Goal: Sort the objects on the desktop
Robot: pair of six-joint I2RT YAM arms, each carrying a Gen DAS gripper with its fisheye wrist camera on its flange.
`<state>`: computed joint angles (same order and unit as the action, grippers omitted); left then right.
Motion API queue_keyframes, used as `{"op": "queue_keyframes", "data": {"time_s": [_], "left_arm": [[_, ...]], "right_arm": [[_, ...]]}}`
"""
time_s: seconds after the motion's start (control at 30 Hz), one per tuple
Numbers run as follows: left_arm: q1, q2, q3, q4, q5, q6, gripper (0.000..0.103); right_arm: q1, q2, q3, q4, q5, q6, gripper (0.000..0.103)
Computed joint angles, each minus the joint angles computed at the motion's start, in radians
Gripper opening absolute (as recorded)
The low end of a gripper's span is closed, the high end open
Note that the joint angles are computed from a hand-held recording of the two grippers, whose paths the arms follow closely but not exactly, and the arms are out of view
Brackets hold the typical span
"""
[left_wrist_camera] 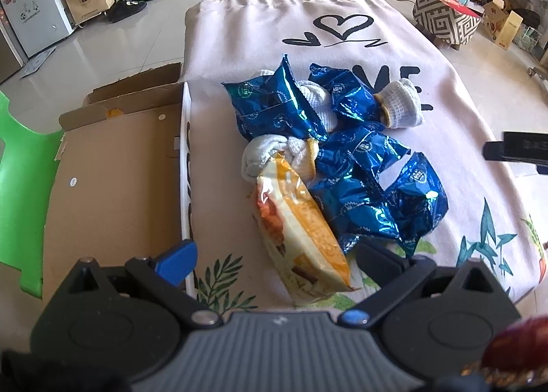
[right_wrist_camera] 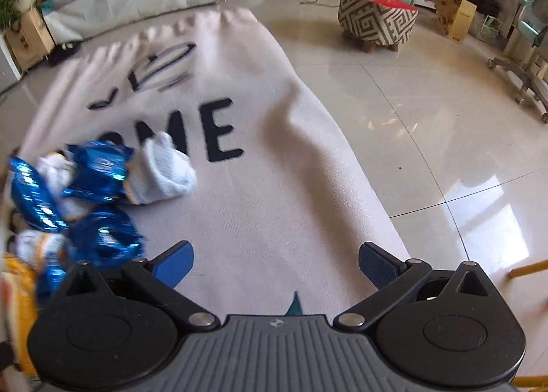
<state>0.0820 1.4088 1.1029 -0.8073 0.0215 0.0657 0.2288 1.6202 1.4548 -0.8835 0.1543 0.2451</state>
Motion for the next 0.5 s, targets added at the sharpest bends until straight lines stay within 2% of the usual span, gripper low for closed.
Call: {"op": "queue_keyframes", "data": {"time_s": [0.23,0.33,0.5], "left_arm": [[0.0,-0.011,-0.018,0.019,-0.003,-0.009,0.103],[0.006,-0.032,-0.041,0.035,0.002,-0.006,0.103],[0.041,-0.075,-0.08,0.037,0.036,0.001,0.103]], "right_arm": [[0.05,-0.118,-0.048,-0.079,-0.071,0.134,0.103],[0.094,-0.16,-0.084,-0.104,-0.058,0.169,0.103],[0.204,-0.22,-0.147,-0.134,0.021,0.216,0.103]]}}
